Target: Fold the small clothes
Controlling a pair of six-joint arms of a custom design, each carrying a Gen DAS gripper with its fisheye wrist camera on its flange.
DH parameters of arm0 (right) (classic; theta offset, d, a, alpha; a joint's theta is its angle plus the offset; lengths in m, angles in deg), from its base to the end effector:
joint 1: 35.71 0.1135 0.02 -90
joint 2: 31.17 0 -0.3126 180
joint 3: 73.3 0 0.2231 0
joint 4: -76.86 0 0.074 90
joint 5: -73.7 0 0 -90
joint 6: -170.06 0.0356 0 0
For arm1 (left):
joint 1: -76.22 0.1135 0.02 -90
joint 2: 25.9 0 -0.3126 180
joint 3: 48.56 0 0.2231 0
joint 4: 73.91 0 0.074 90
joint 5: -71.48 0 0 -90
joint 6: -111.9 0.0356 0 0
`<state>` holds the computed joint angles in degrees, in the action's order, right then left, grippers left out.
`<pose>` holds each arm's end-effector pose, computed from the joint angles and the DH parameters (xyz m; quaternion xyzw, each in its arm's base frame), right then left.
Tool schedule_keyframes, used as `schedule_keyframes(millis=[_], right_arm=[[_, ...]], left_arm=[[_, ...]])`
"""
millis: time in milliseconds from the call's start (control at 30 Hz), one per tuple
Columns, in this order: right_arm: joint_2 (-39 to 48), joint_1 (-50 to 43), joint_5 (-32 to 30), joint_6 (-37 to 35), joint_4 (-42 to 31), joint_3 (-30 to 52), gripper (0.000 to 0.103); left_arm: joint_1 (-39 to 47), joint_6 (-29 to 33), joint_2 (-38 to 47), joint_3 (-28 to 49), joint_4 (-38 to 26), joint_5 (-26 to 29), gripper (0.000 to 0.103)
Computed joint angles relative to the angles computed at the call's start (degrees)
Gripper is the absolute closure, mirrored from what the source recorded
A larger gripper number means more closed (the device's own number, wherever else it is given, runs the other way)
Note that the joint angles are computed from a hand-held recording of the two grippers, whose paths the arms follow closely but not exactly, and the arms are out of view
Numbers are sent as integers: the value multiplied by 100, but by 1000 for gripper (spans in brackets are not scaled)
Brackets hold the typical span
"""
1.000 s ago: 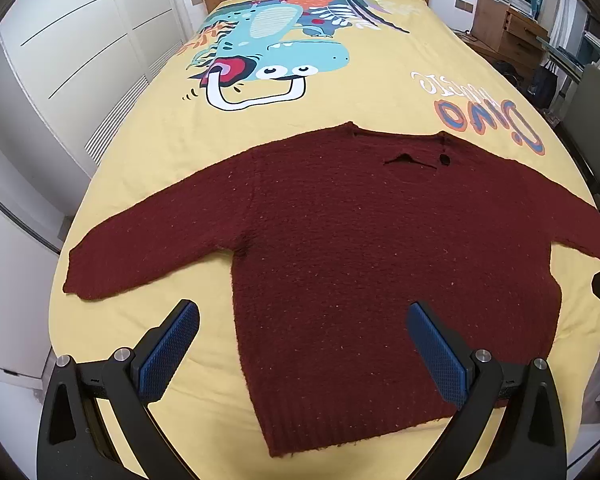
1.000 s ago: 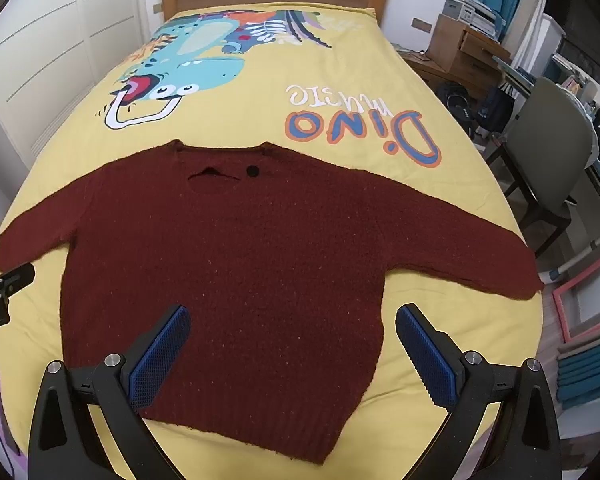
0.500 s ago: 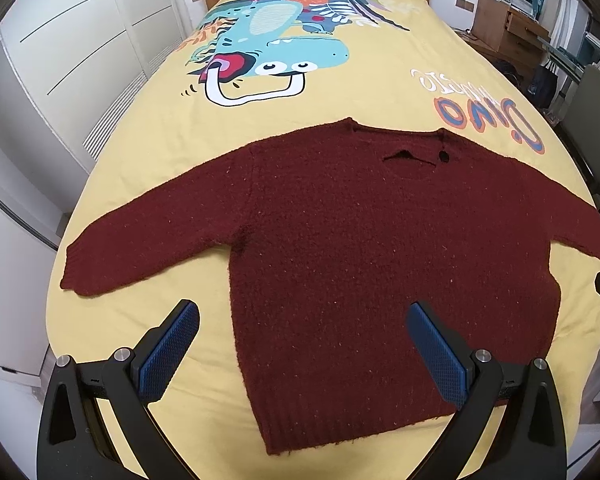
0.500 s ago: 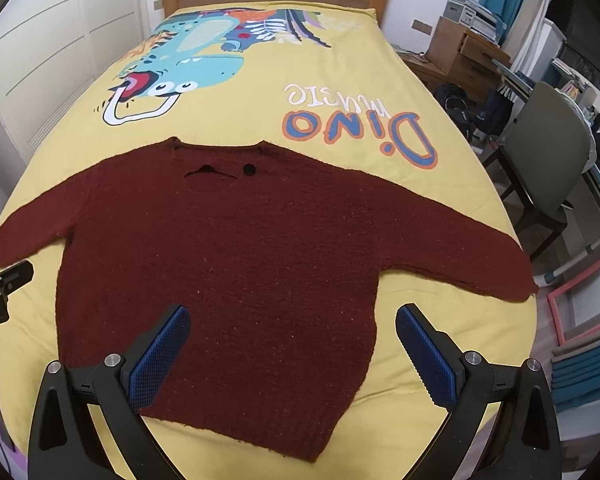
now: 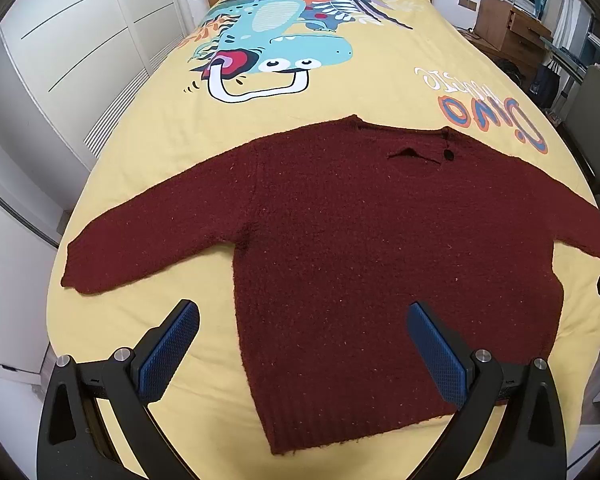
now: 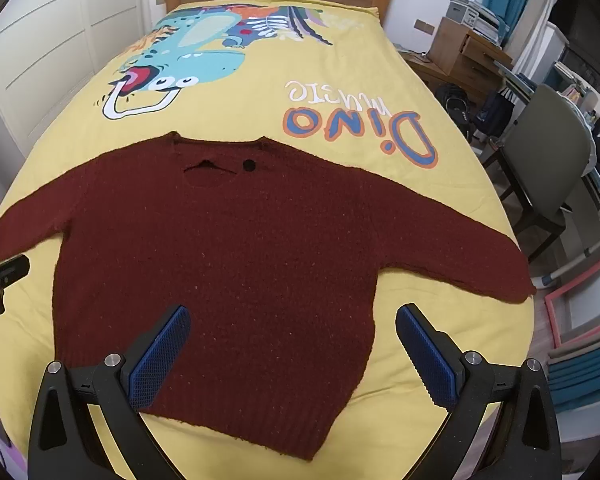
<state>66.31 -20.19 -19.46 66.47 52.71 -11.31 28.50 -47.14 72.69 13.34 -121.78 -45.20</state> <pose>0.2863 0.0816 0.1994 -0.2494 0.9320 0.0310 0.2613 0.1838 -0.1784 0.1840 -0.1905 0.9531 0.0815 0.2205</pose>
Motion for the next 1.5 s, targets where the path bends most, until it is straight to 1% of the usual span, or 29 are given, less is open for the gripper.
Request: schedule_keyframes(millis=[600,967,1500], right_arm=[[28,119,82,-61,-10,-35,1],[43,127,90,-87,-5,-60,1],[117,154,82,-149,57,-81,1]], left_arm=[[-5,-28,31,-20,126,48,1],[-42,-45,20,13,55,15,1],[-9,55,-2,-6,115,28,1]])
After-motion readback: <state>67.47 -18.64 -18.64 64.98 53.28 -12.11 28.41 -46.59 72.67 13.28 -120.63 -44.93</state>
